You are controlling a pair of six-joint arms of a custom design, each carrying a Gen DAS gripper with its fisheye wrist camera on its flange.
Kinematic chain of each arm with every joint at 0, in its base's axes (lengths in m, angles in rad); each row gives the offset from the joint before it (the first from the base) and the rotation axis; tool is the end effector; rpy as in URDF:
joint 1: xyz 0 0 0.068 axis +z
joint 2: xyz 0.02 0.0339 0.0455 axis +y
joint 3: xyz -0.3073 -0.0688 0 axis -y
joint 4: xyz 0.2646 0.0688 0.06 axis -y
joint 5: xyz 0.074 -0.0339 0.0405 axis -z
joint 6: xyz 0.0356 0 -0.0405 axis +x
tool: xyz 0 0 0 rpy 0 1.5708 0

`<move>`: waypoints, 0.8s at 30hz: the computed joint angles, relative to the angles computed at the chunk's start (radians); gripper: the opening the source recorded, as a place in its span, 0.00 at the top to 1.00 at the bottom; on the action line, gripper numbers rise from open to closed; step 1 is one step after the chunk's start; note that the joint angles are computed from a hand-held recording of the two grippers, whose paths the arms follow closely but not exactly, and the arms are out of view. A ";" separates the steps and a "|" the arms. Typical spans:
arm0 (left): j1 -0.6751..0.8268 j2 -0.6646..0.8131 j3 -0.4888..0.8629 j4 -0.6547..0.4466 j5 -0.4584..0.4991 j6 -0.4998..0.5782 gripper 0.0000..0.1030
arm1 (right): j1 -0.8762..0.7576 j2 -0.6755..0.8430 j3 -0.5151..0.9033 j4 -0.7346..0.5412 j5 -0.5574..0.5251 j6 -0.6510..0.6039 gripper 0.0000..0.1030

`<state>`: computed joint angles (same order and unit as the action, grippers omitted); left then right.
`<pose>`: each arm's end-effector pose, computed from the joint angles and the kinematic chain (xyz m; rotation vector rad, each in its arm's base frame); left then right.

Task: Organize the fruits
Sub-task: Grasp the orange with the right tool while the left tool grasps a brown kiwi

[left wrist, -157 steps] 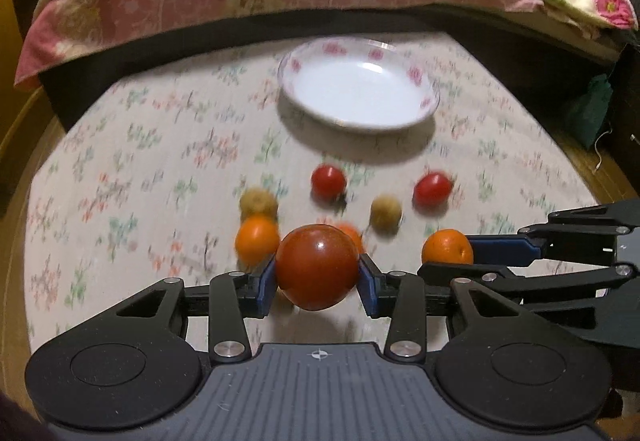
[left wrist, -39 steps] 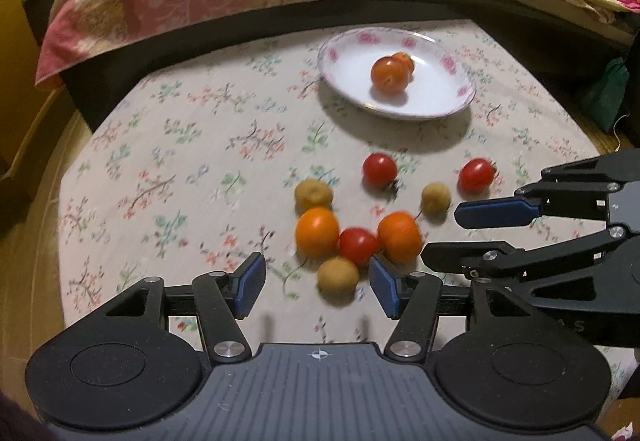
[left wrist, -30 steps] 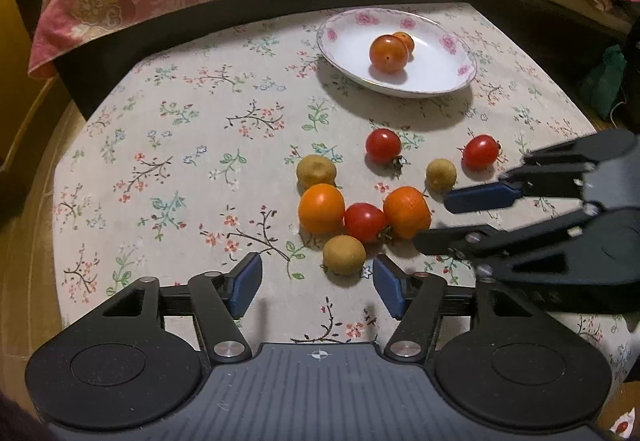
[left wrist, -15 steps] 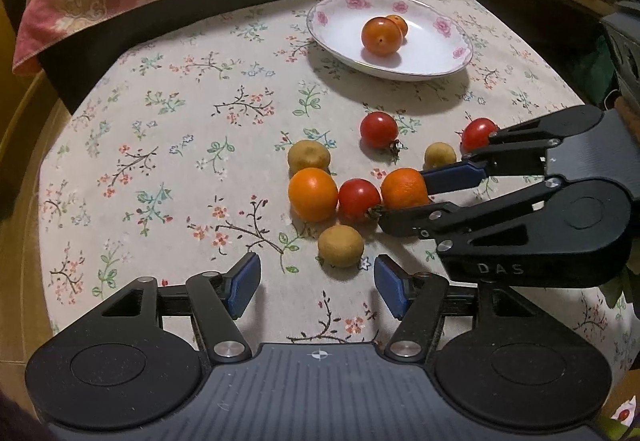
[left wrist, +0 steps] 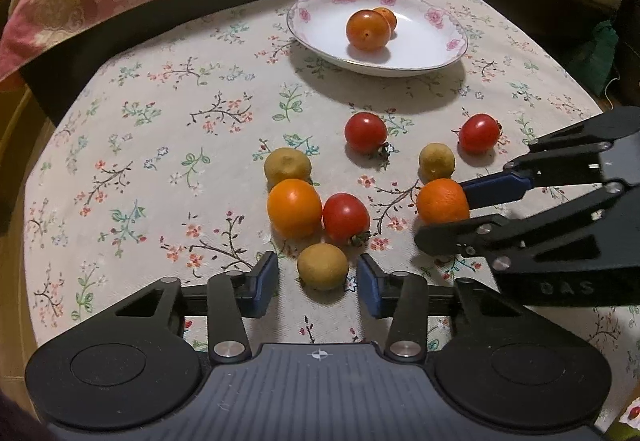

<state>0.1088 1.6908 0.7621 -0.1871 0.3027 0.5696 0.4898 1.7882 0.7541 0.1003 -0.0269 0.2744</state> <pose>0.3101 0.0232 0.1456 0.6857 2.5199 -0.1743 0.2981 0.1600 0.1288 -0.2841 2.5229 0.3438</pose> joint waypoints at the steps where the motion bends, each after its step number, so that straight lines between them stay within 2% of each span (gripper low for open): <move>1: -0.001 0.000 -0.002 0.005 -0.001 -0.005 0.53 | 0.000 -0.004 -0.004 0.001 -0.003 0.001 0.66; 3: -0.004 -0.001 -0.003 0.007 0.001 -0.015 0.60 | -0.001 -0.011 -0.010 0.002 -0.009 0.001 0.66; 9: -0.005 -0.006 -0.003 -0.003 0.004 -0.032 0.66 | -0.012 -0.008 -0.011 -0.008 -0.018 0.014 0.66; 17: -0.004 -0.061 -0.012 -0.068 0.030 -0.022 0.66 | -0.008 -0.023 -0.015 -0.019 -0.018 0.014 0.66; 24: -0.034 -0.089 -0.047 -0.070 0.043 0.002 0.66 | 0.012 -0.082 -0.045 -0.066 0.009 0.019 0.66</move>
<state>0.0752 1.6020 0.7154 -0.2569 0.3452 0.5715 0.5015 1.7060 0.7088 0.0345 -0.0177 0.2938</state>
